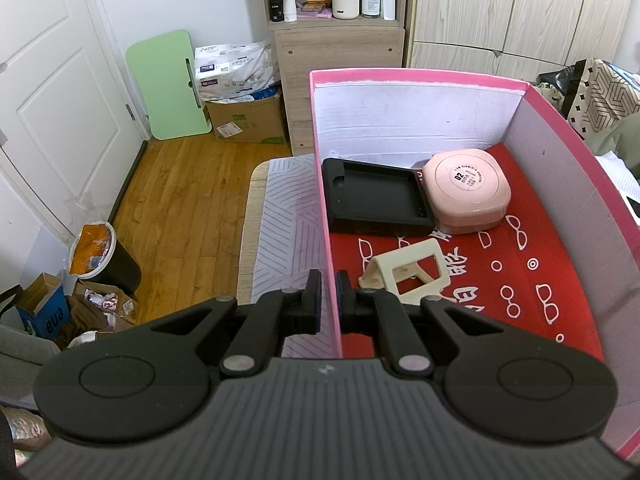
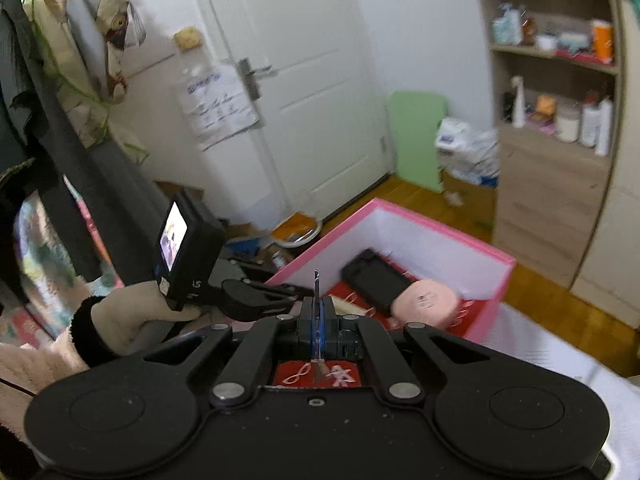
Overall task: Organize rigid objects
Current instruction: 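Carry the silver keys into the pink box and open the right tool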
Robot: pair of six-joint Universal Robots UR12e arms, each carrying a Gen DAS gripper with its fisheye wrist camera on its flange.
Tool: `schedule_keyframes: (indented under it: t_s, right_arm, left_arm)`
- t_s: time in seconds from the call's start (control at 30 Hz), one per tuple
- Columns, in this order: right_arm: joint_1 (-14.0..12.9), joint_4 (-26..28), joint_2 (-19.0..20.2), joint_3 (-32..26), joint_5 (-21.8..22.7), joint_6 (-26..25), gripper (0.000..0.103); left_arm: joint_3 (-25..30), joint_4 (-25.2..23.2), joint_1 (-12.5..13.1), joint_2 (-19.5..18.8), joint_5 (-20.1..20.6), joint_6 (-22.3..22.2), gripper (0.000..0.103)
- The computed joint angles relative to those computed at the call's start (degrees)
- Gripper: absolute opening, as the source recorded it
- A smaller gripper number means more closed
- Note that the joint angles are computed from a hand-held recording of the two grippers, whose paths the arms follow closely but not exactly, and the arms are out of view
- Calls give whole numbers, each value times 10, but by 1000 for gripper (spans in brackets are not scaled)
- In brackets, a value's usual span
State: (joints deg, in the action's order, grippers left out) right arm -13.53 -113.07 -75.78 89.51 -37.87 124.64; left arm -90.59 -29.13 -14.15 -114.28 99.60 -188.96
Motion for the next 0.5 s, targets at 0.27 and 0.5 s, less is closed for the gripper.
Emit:
schedule_keyframes:
  t_s: [0.27,0.5]
  right_arm:
    - [35,15,55,-41,-40,57,3]
    - [51,-38,85,-55,-76,122,4]
  left_arm:
    - [0,0,0,0,0,-1,7]
    - [0,0,1,0,-1,-2,8]
